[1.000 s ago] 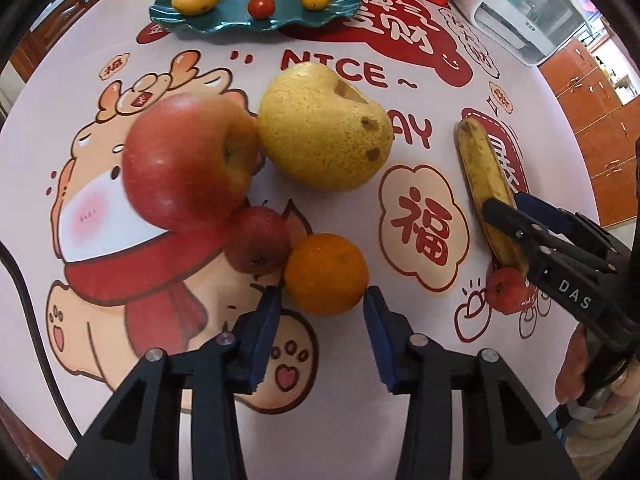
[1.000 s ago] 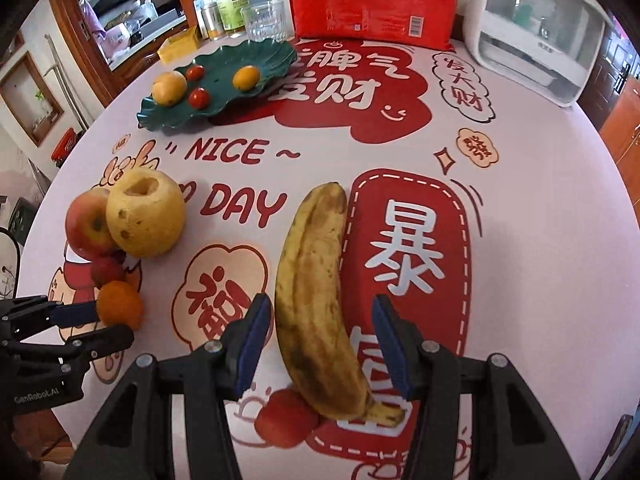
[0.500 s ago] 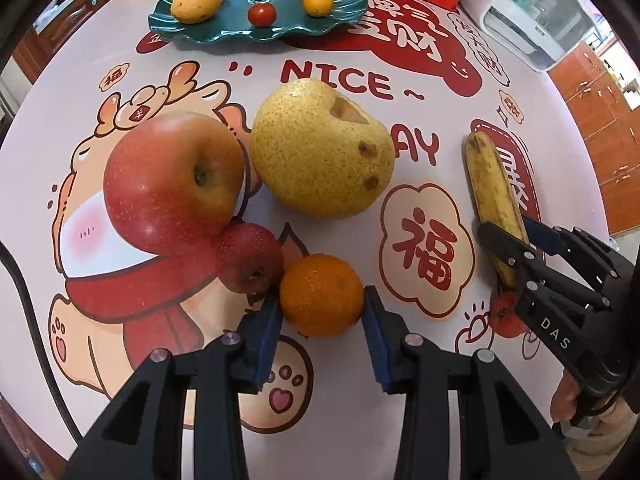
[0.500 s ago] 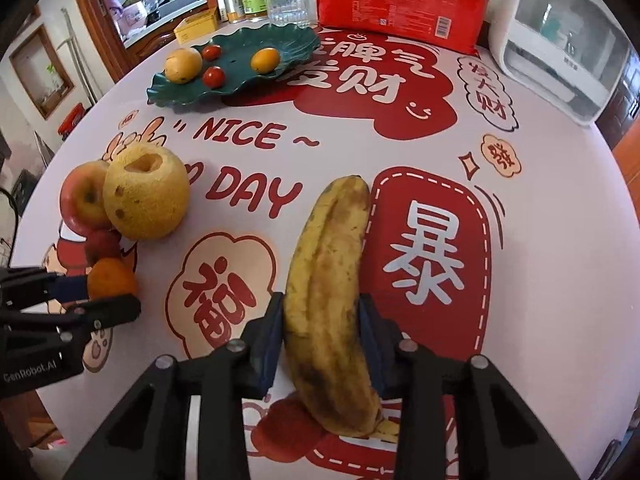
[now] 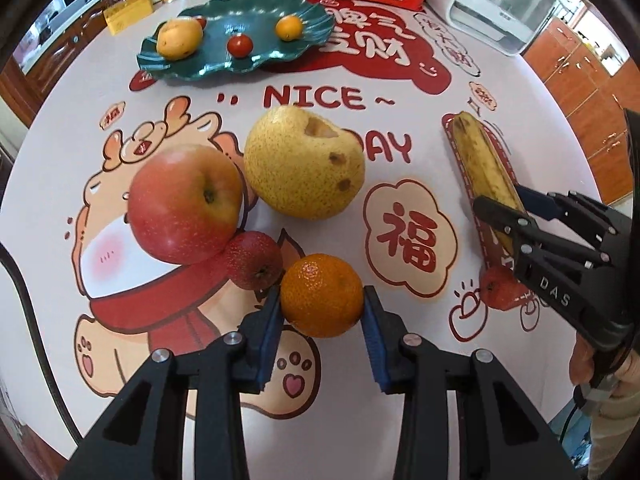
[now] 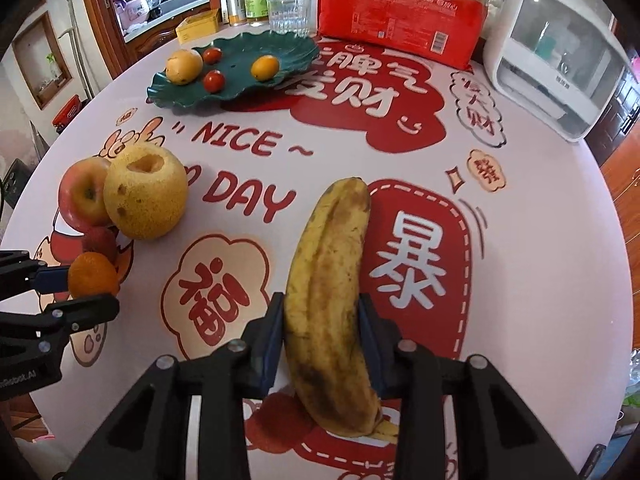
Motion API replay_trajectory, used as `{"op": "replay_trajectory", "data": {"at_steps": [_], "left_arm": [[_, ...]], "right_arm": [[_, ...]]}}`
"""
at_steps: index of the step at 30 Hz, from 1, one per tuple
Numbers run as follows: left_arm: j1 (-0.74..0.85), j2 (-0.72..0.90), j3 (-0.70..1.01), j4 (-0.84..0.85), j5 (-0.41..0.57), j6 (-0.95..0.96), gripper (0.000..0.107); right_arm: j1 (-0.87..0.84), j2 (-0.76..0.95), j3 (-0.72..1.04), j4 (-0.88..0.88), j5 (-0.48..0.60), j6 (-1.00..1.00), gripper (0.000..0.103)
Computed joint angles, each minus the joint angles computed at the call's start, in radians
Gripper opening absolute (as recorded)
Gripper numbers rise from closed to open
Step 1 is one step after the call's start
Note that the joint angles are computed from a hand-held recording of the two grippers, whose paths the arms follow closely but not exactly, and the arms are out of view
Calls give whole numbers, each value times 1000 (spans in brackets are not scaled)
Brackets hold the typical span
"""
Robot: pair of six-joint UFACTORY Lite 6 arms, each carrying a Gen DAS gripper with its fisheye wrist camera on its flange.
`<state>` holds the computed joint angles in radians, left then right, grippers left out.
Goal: Organize fruits
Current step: 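Grasp the banana with the right tool while the left tool approaches the orange, then lift the banana with the right tool while the left tool grasps and lifts the orange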
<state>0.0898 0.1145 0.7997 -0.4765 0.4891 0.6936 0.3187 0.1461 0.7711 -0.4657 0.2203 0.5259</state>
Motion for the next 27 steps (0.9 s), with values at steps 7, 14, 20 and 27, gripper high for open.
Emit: {"op": "replay_trajectory", "data": {"at_steps": [7,14,20,27], "left_arm": [[41,-130,-8,37,83,12,36],[94,-196,71,75,178,10,36],[158,-165,235,86,249,40,36],[245,-27,541,64,366,88,36]], "right_arm": [[25,-98,15,35,70,-34,35],[82,-184,75,113,156,-94,35],[141,-192,180,155,219,-112,35],[183,-144,352,221,285,-140,35]]}}
